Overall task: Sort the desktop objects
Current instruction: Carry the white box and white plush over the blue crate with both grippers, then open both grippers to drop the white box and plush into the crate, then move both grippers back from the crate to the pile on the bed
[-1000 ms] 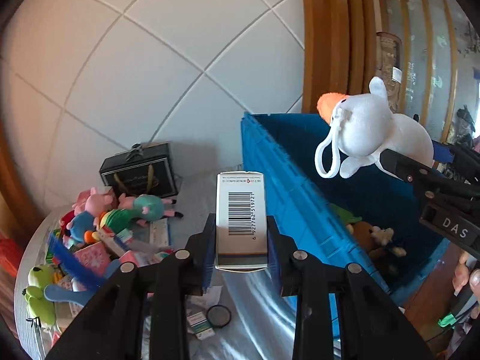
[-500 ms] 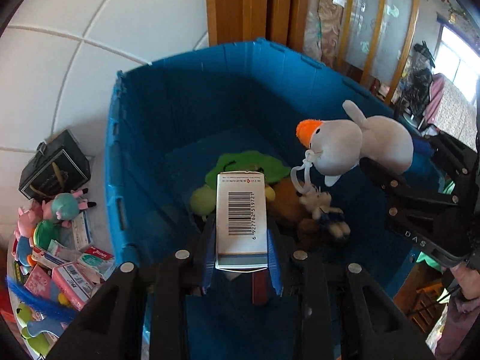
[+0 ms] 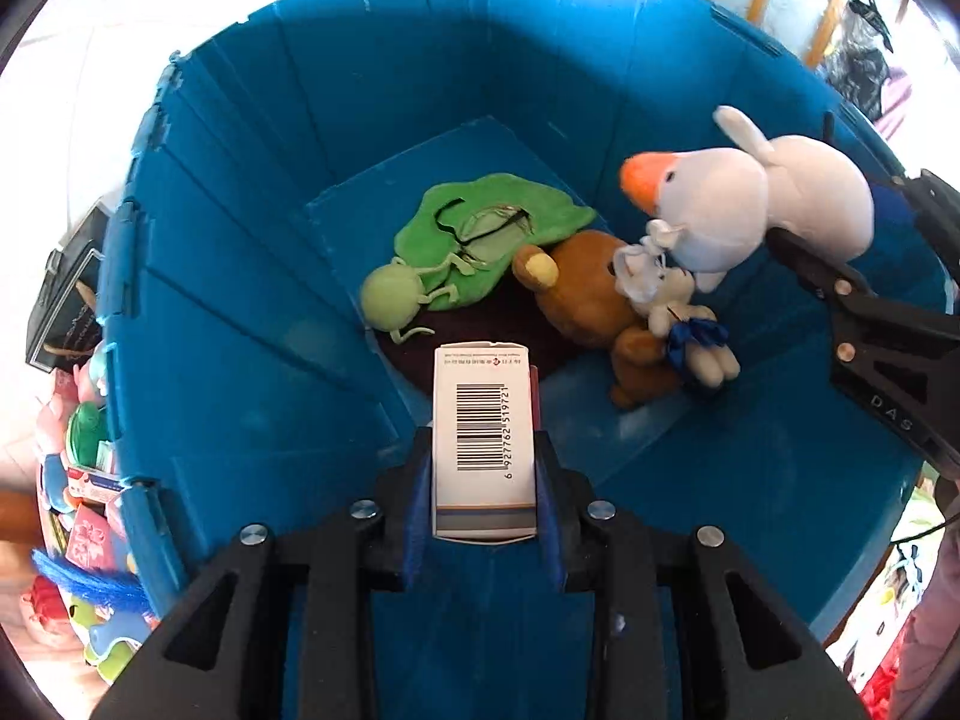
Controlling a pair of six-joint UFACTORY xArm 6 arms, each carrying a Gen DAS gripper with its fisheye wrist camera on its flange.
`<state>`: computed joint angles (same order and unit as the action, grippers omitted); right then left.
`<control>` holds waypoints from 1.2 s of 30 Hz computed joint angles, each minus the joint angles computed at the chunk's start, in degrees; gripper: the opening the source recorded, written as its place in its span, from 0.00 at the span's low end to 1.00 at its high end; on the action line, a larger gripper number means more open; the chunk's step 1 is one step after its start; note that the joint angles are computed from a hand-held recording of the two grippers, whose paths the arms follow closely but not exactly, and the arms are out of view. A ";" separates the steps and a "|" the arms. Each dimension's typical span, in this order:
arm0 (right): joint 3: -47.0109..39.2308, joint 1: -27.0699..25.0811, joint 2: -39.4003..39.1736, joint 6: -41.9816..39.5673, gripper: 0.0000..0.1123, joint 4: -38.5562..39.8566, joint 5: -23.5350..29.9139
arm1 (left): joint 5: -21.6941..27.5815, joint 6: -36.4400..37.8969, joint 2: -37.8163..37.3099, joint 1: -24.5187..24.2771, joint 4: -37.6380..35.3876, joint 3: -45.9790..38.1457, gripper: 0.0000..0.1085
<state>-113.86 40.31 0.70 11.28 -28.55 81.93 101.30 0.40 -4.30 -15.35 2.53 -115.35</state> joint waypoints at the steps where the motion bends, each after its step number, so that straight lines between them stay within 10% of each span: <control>1: 0.77 -0.24 -0.41 -0.28 0.54 1.23 -0.58 | -0.23 0.07 -0.23 0.14 0.34 0.28 0.27; 6: 1.35 0.01 -0.87 -1.70 0.55 2.89 -1.87 | -0.81 -0.45 -1.43 -0.31 1.28 1.53 0.29; 13: 0.89 0.33 -0.83 -1.94 0.83 3.55 -3.28 | -2.10 0.09 -1.50 -0.17 1.32 1.67 0.43; 25: 1.85 2.18 -1.14 -1.46 0.91 -1.58 -4.35 | -10.16 -1.32 -7.85 0.24 0.49 7.88 0.43; 36: 2.22 4.69 -2.98 6.49 0.92 0.80 -13.10 | -24.45 -1.50 -23.26 12.44 2.42 19.16 0.48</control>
